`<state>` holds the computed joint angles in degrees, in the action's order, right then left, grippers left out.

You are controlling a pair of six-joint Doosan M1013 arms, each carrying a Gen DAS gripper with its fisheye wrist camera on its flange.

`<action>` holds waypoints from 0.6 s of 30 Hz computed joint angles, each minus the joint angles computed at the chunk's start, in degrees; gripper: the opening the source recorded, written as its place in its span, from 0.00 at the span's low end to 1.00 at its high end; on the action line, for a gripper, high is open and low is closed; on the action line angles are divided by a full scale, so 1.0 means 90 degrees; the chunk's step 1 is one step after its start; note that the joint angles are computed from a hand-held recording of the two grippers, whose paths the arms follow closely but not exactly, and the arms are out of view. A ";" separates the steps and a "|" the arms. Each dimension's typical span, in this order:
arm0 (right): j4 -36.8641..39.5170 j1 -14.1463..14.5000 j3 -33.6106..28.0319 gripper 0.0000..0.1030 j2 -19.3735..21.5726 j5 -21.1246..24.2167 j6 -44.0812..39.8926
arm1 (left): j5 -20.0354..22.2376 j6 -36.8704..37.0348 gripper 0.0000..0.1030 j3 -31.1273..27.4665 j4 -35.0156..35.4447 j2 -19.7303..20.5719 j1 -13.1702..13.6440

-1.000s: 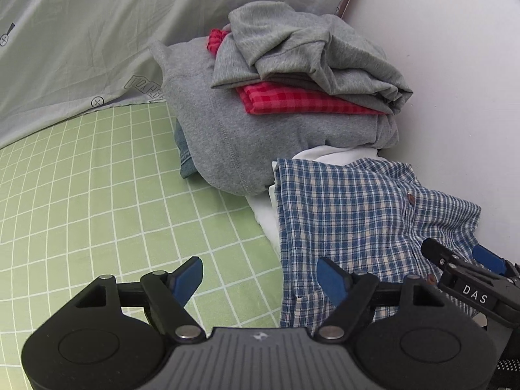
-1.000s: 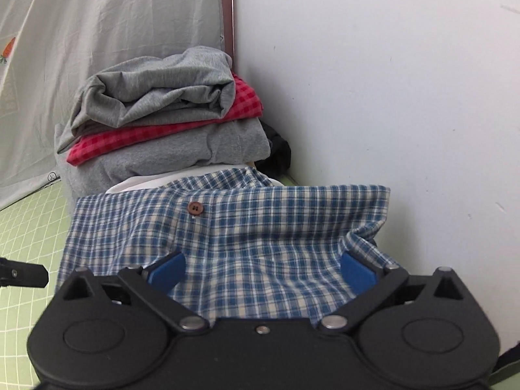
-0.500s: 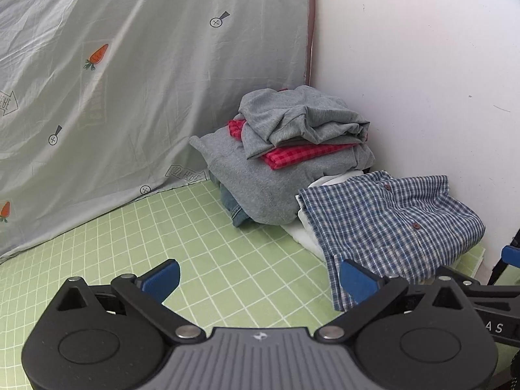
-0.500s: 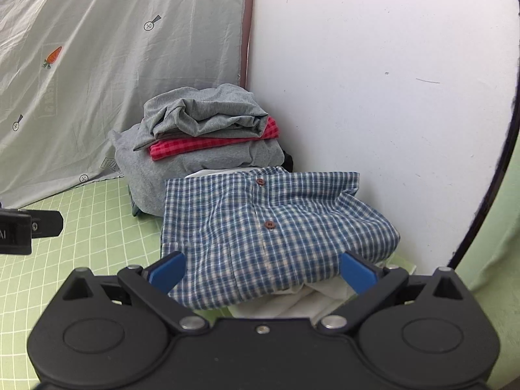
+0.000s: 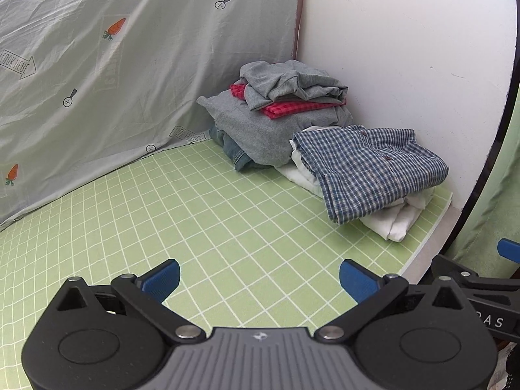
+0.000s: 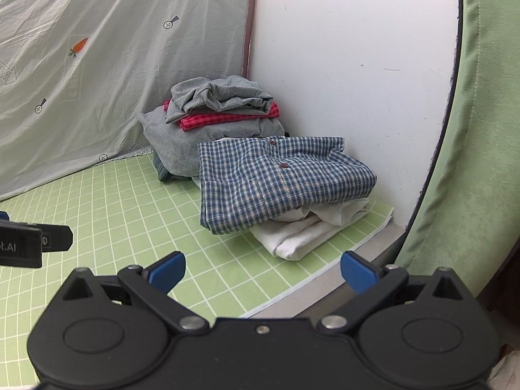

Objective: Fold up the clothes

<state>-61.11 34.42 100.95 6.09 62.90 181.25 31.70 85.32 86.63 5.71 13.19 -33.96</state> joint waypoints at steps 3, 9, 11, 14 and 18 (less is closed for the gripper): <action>-0.0028 0.0180 0.0021 1.00 -0.0006 0.0131 0.0127 | -0.0073 0.0053 1.00 0.0245 -0.0046 -0.0179 0.0034; -0.0105 0.0437 0.0050 1.00 -0.0012 0.0297 0.0247 | -0.0217 0.0042 1.00 0.0548 -0.0079 -0.0418 0.0081; -0.0135 0.0500 0.0056 1.00 -0.0013 0.0333 0.0264 | -0.0259 -0.0004 1.00 0.0613 -0.0037 -0.0467 0.0085; -0.0169 0.0557 0.0059 1.00 -0.0010 0.0359 0.0303 | -0.0289 -0.0025 1.00 0.0696 -0.0024 -0.0534 0.0103; -0.0205 0.0599 0.0045 1.00 0.0009 0.0388 0.0340 | -0.0307 -0.0076 1.00 0.0745 0.0003 -0.0577 0.0129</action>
<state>-62.95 39.81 101.36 6.17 66.40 184.31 28.94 84.63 93.34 5.74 7.99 -32.79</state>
